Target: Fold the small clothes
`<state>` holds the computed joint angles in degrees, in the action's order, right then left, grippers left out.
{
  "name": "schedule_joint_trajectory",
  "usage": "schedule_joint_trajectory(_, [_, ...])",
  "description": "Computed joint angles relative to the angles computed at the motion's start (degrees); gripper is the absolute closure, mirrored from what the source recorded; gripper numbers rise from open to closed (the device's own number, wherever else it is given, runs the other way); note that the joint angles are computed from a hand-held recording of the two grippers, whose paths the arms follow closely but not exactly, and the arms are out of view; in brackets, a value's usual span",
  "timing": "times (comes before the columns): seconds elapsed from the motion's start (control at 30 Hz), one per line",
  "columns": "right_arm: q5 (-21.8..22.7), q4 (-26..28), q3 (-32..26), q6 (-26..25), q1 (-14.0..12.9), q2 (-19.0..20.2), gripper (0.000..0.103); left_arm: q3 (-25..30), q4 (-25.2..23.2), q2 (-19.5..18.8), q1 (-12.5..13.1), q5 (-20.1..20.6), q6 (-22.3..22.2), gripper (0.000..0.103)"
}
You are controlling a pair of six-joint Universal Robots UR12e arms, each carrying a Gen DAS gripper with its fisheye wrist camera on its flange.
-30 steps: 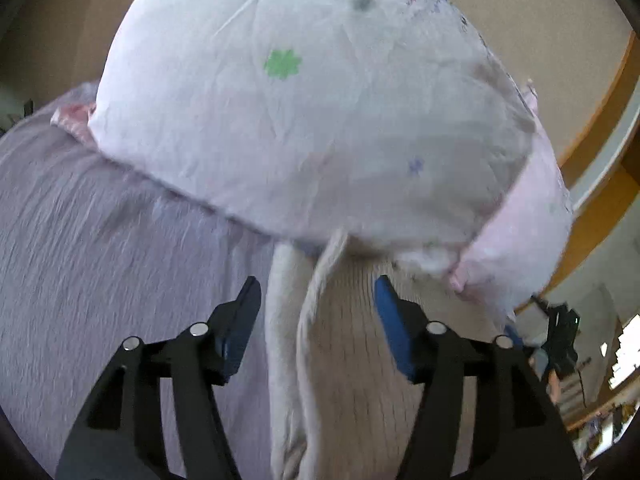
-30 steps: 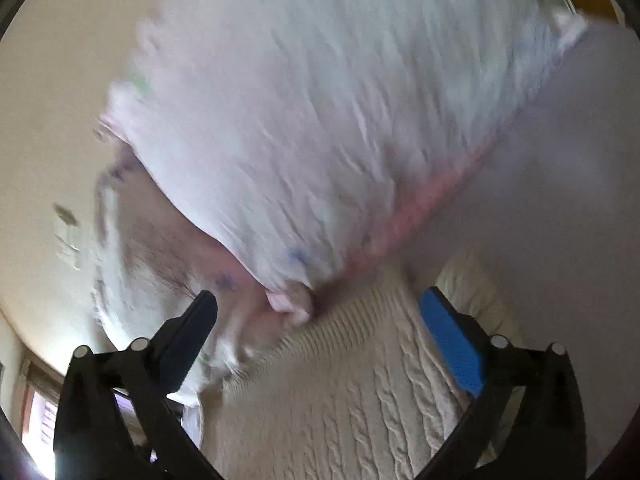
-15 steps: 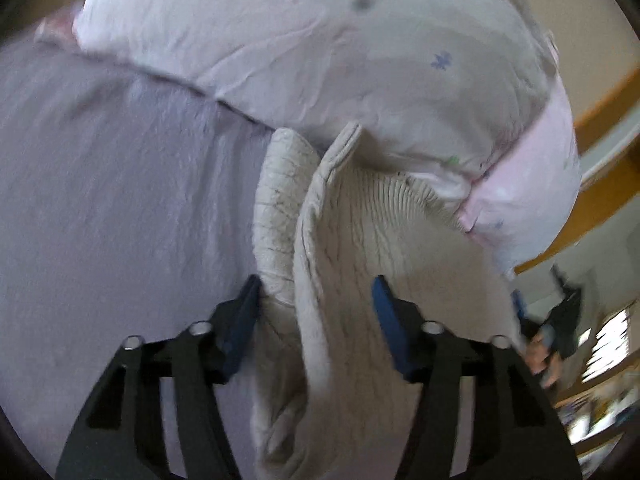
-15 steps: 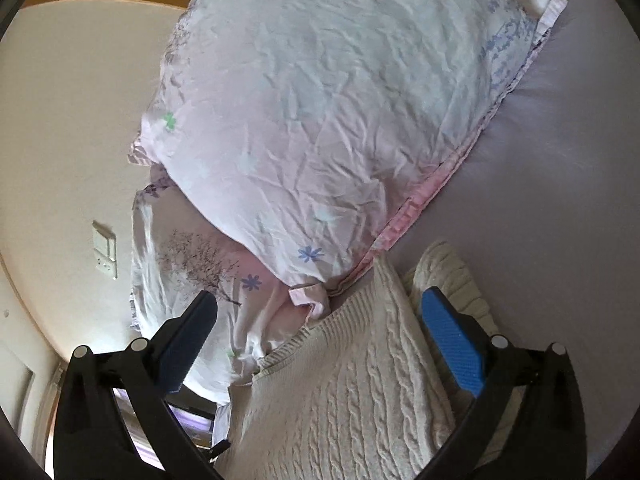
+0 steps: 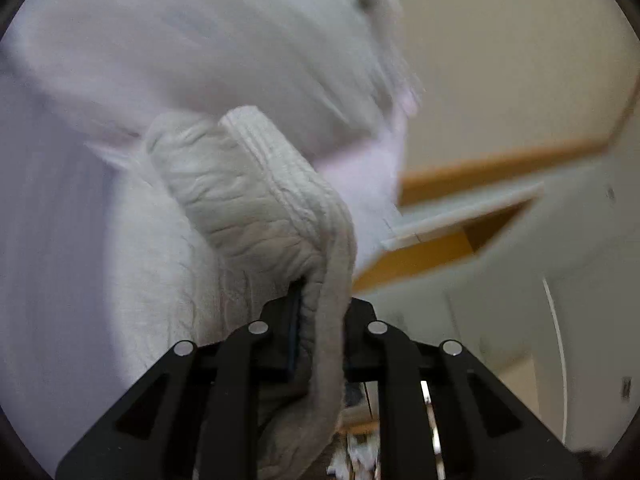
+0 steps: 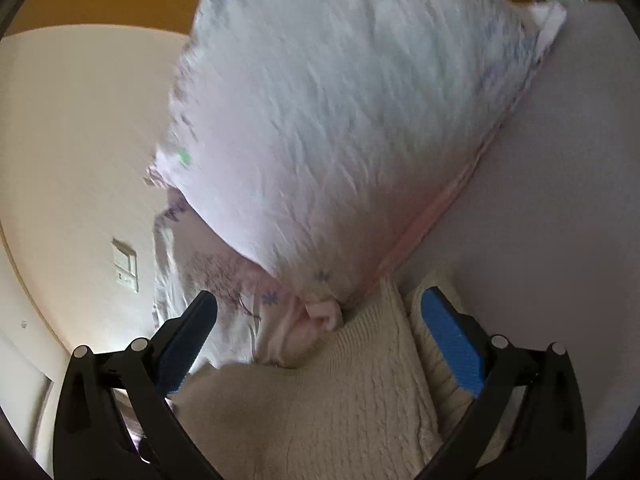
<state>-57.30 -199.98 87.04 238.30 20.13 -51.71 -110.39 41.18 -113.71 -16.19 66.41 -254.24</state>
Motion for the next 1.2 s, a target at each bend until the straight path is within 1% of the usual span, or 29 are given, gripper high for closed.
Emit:
schedule_joint_trajectory(0.07, [-2.69,0.87,0.83,-2.48,-0.05,-1.04,0.001,6.82,-3.57,-3.56,-1.66,-3.51,1.95,0.088])
schedule_joint_trajectory(0.1, [-4.16,1.63,1.17,-4.03,-0.05,-1.50,0.001,11.00,-7.23,-5.93,-2.82,-4.98,3.33,0.087])
schedule_joint_trajectory(0.13, [-5.15,2.57,1.33,-5.12,-0.05,-1.81,0.001,14.99,-12.61,-8.10,-3.87,-6.47,5.11,0.086])
schedule_joint_trajectory(0.2, [-6.83,5.98,1.56,-7.71,-0.16,-2.48,0.001,20.41,-20.20,-11.36,-5.09,-9.18,6.73,0.078])
schedule_joint_trajectory(0.23, [-6.75,7.13,1.60,-8.27,-0.33,-2.59,0.001,23.15,-21.55,-13.57,-5.59,-11.62,5.17,0.078])
schedule_joint_trajectory(0.27, [-6.09,9.10,1.48,-8.89,-0.57,-2.71,0.001,24.52,-20.51,-14.67,-5.61,-13.72,3.42,0.079])
schedule_joint_trajectory(0.3, [-5.11,10.46,1.35,-9.25,-0.79,-2.76,0.001,24.89,-18.77,-15.11,-5.70,-14.54,3.10,0.079])
schedule_joint_trajectory(0.33, [-3.69,11.78,1.16,-9.62,-1.07,-2.74,0.001,24.13,-18.49,-14.37,-5.81,-13.82,5.18,0.079])
schedule_joint_trajectory(0.37, [-1.32,14.19,0.65,-10.38,-1.36,-2.66,0.001,21.61,-18.75,-12.14,-5.95,-10.80,9.66,0.073])
schedule_joint_trajectory(0.4, [0.29,16.73,-0.01,-11.35,-1.39,-2.58,0.001,19.89,-19.31,-10.67,-5.93,-8.96,12.22,0.059])
schedule_joint_trajectory(0.43, [1.64,19.68,-0.61,-12.74,-1.38,-2.51,0.001,17.62,-21.31,-8.53,-6.03,-5.58,15.33,0.051])
schedule_joint_trajectory(0.47, [2.89,24.68,-1.52,-15.52,-1.23,-2.51,0.001,14.45,-25.71,-5.31,-6.23,0.20,19.54,0.043])
schedule_joint_trajectory(0.5, [3.18,30.68,-2.59,-18.70,-0.91,-2.61,0.001,12.32,-30.12,-2.82,-6.60,5.40,22.91,0.042])
schedule_joint_trajectory(0.53, [2.95,35.97,-3.65,-21.31,-0.53,-2.61,0.001,10.97,-33.19,-1.25,-6.88,8.69,24.93,0.040])
schedule_joint_trajectory(0.57, [3.08,39.28,-4.49,-23.14,-0.23,-2.54,0.001,9.78,-37.67,0.35,-7.24,12.80,26.83,0.036])
schedule_joint_trajectory(0.6, [3.62,41.32,-5.00,-24.58,-0.08,-2.36,0.001,9.06,-40.89,1.26,-7.35,14.64,27.35,0.034])
schedule_joint_trajectory(0.63, [4.23,42.78,-5.42,-25.64,0.05,-2.17,0.001,8.54,-43.29,1.71,-7.22,14.91,27.44,0.034])
schedule_joint_trajectory(0.7, [5.29,45.14,-6.13,-27.84,0.34,-1.85,0.001,7.63,-47.65,2.37,-6.56,12.45,27.24,0.033])
schedule_joint_trajectory(0.73, [5.47,45.91,-6.26,-28.75,0.48,-1.77,0.001,6.49,-48.84,3.13,-5.76,10.81,27.80,0.033])
schedule_joint_trajectory(0.77, [4.87,46.29,-6.42,-29.57,0.74,-1.76,0.001,6.33,-50.09,2.90,-5.88,10.02,28.02,0.032])
schedule_joint_trajectory(0.83, [3.67,46.49,-6.47,-30.61,1.08,-1.88,0.001,5.37,-49.46,3.08,-6.50,10.07,27.64,0.031])
schedule_joint_trajectory(0.93, [2.49,45.88,-6.51,-31.09,1.41,-1.85,0.001,6.75,-47.77,1.38,-6.86,9.67,25.96,0.026])
schedule_joint_trajectory(1.0, [0.69,46.08,-6.67,-32.78,1.96,-1.87,0.014,7.28,-46.84,0.44,-6.92,9.06,24.48,0.025])
schedule_joint_trajectory(1.03, [-0.48,46.42,-6.75,-33.56,2.28,-1.88,0.030,8.34,-46.89,-0.25,-6.70,8.28,23.62,0.026])
schedule_joint_trajectory(1.07, [-0.22,46.74,-7.29,-33.55,2.55,-1.58,0.049,8.39,-44.99,-0.86,-6.80,8.63,22.58,0.033])
schedule_joint_trajectory(1.1, [2.45,46.29,-7.42,-32.61,2.31,-1.14,0.055,8.51,-45.42,-0.94,-6.73,8.55,22.67,0.043])
schedule_joint_trajectory(1.13, [4.54,45.09,-7.16,-31.39,2.04,-0.90,0.060,8.45,-45.58,-0.85,-6.64,8.40,22.78,0.048])
schedule_joint_trajectory(1.17, [5.76,43.15,-6.72,-30.55,1.92,-0.85,0.062,7.53,-43.34,-0.52,-6.17,6.95,22.33,0.059])
schedule_joint_trajectory(1.2, [6.90,41.85,-6.49,-30.06,1.76,-0.77,0.063,6.81,-42.01,-0.12,-5.76,5.76,22.09,0.063])
